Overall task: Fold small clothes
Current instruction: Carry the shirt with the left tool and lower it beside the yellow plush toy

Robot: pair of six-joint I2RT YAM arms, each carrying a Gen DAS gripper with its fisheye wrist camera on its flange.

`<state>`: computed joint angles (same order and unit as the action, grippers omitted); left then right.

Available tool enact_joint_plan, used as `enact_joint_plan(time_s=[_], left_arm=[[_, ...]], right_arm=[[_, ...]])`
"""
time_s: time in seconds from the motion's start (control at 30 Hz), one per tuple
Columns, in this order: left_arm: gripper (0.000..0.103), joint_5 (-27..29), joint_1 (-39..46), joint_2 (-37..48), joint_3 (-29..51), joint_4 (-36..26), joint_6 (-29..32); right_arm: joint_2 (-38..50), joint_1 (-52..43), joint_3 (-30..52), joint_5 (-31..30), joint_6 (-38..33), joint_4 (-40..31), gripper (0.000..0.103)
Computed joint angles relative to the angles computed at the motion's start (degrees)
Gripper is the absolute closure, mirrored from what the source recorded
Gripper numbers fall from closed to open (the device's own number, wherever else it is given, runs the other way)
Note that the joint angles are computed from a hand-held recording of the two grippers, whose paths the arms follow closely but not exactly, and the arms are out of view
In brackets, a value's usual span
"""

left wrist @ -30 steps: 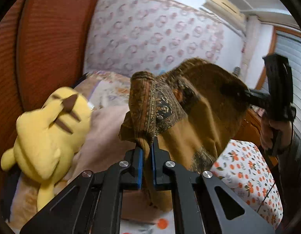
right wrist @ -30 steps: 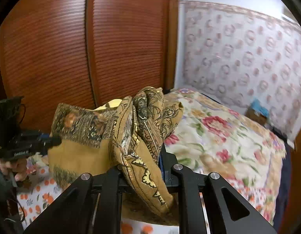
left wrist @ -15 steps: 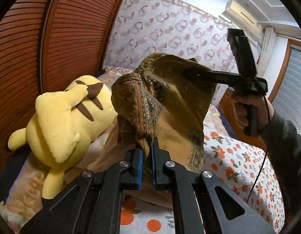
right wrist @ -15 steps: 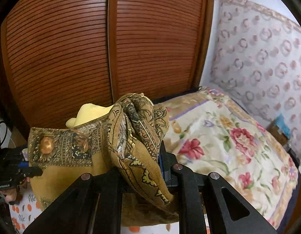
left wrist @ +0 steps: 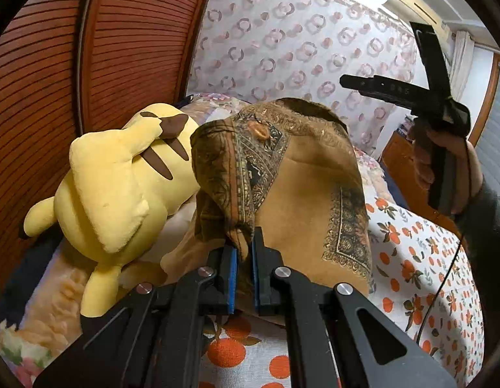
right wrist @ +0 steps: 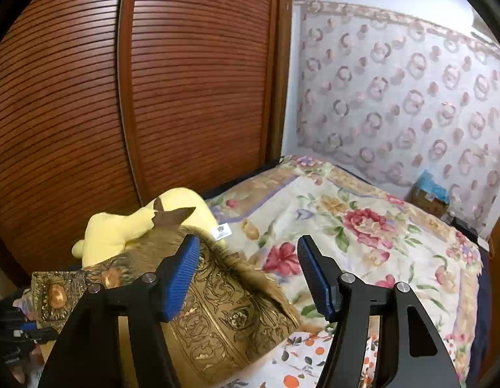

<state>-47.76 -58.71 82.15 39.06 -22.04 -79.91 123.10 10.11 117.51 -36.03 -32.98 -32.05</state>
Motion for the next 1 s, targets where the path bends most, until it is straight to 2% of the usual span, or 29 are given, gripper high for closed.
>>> enact_joint_plan(time_s=[0.13, 0.23, 0.37, 0.53, 0.63, 0.7, 0.77, 0.8, 0.83, 0.9, 0.93, 1.0], left_arm=[[0.095, 0.45, 0.16, -0.19, -0.11, -0.14, -0.21], [0.095, 0.94, 0.49, 0.59, 0.35, -0.37, -0.01], [0.095, 0.94, 0.6, 1.37, 1.32, -1.32, 0.36], [0.095, 0.77, 0.64, 1.92, 2.44, -3.1, 0.26], [0.092, -0.42, -0.33, 2.3, 4.51, -7.33, -1.39], [0.089, -1.7, -1.58, 2.64, 6.03, -10.68, -2.92], [0.081, -3.08, -3.05, 3.24, 7.66, -13.97, -4.57], [0.073, -3.59, -3.66, 3.58, 8.38, -15.21, -5.34], [0.069, -4.54, -4.77, 3.74, 9.27, -16.95, -6.38], [0.055, -5.99, -6.46, 3.55, 9.95, -18.24, -7.26], [0.052, -6.39, -7.15, 3.93, 10.76, -19.39, -7.91], [0.028, -7.89, -8.98, 4.51, 12.46, -22.01, -9.16]], right_arm=[[1.81, 0.99, 2.12, -1.0, -5.15, -8.38, 0.038], [4.86, 2.61, 2.91, 1.23, -6.7, -10.91, 0.038], [6.94, 4.63, -0.77, 4.76, -5.54, -5.62, 0.037], [11.28, 5.22, 4.32, 3.35, -2.78, -4.41, 0.035], [6.92, 3.51, -3.51, 3.54, -3.17, -0.18, 0.035], [0.98, 1.35, -12.94, 2.08, -4.28, 2.74, 0.035], [-4.87, -0.31, -20.74, 0.79, -5.46, 4.14, 0.035], [-8.46, -1.35, -25.44, -0.33, -6.08, 5.05, 0.035], [-10.3, -2.3, -27.48, -1.29, -6.53, 5.02, 0.035], [-13.2, -3.85, -30.96, -3.24, -7.08, 5.31, 0.035], [-14.69, -4.6, -32.57, -4.13, -7.18, 5.31, 0.035], [-16.9, -5.72, -35.25, -5.41, -7.16, 5.78, 0.035]])
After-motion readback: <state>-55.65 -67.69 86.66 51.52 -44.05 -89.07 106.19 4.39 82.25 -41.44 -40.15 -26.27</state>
